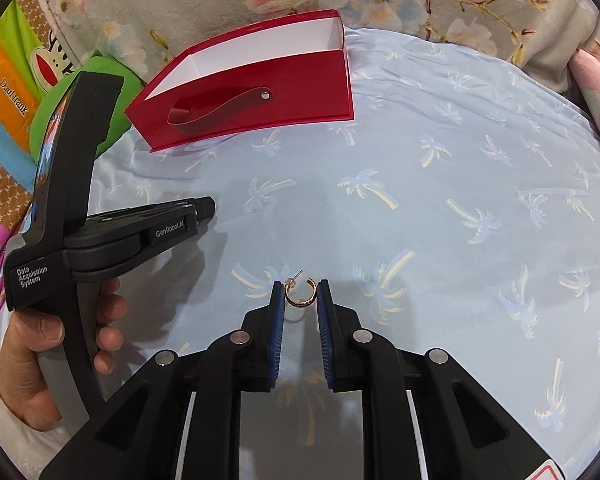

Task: Organize jewelry
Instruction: 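Grasp the small gold dangle earring with the left tool while the right tool grasps the gold hoop earring, then carry the dangle earring in the left tool and hoop earring in the right tool into the red box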

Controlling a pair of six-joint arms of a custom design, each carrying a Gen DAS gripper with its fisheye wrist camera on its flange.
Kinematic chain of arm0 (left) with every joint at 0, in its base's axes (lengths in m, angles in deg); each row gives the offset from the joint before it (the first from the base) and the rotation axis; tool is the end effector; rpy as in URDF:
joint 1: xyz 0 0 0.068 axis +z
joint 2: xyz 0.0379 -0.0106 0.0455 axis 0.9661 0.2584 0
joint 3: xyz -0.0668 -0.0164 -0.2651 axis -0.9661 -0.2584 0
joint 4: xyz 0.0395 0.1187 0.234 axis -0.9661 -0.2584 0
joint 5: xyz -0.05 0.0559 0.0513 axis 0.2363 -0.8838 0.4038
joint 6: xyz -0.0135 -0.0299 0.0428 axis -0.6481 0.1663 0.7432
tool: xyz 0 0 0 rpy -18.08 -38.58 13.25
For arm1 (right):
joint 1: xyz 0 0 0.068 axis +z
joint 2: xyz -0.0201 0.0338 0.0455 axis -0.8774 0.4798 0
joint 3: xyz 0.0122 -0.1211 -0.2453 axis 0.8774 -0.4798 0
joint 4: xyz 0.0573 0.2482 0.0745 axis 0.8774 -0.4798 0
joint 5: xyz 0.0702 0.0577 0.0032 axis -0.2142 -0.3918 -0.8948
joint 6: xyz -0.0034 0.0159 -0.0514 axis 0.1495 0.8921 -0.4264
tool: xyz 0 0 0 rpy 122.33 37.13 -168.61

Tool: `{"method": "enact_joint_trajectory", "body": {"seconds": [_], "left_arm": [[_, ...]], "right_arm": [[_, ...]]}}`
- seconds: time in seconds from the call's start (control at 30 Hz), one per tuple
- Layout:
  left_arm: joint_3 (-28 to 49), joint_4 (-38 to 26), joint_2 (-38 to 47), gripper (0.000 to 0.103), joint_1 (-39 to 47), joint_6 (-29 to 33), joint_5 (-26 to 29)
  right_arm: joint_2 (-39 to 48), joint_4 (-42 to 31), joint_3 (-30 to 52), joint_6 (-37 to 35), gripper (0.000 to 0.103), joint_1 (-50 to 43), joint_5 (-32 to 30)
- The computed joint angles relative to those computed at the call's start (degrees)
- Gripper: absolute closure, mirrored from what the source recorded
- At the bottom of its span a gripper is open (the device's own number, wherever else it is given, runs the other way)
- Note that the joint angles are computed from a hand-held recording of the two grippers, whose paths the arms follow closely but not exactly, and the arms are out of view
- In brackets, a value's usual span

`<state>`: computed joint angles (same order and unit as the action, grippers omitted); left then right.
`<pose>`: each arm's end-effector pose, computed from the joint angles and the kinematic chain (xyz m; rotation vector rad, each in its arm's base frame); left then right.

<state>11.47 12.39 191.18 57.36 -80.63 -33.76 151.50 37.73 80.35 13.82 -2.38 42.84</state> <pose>0.2318 -0.0750 0.0518 0.2588 2.5036 -0.2148 0.1133 0.1584 0.0771 0.0338 2.4819 0.2406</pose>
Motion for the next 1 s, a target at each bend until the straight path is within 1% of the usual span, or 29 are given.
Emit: {"method": "enact_joint_trajectory", "body": {"seconds": [0.1, 0.23, 0.53, 0.63, 0.83, 1.0], "left_arm": [[-1.5, -1.6, -3.7, 0.089, -0.1, 0.0, 0.0], [-3.3, -5.7, -10.7, 0.089, 0.7, 0.4, 0.4], [-5.6, -19.6, -29.8, 0.089, 5.9, 2.7, 2.0], [-5.7, -23.2, -33.8, 0.089, 7.7, 3.3, 2.9], [-7.2, -28.8, -41.3, 0.089, 12.9, 5.2, 6.0], [-9.1, -34.7, -47.9, 0.089, 20.2, 8.4, 10.6]], "right_arm": [[-2.4, -1.9, 0.3, -0.2, 0.088, 0.4, 0.8], [-5.7, -5.1, 1.3, -0.6, 0.088, 1.4, 2.5], [-10.9, -10.5, 4.8, -3.7, 0.088, 2.2, 5.2], [-11.3, -11.5, 6.3, -4.4, 0.088, 2.7, 6.0], [-10.6, -12.5, 8.1, -3.9, 0.088, 4.4, 7.1], [-10.8, -13.9, 8.7, -2.3, 0.088, 6.5, 8.0]]}}
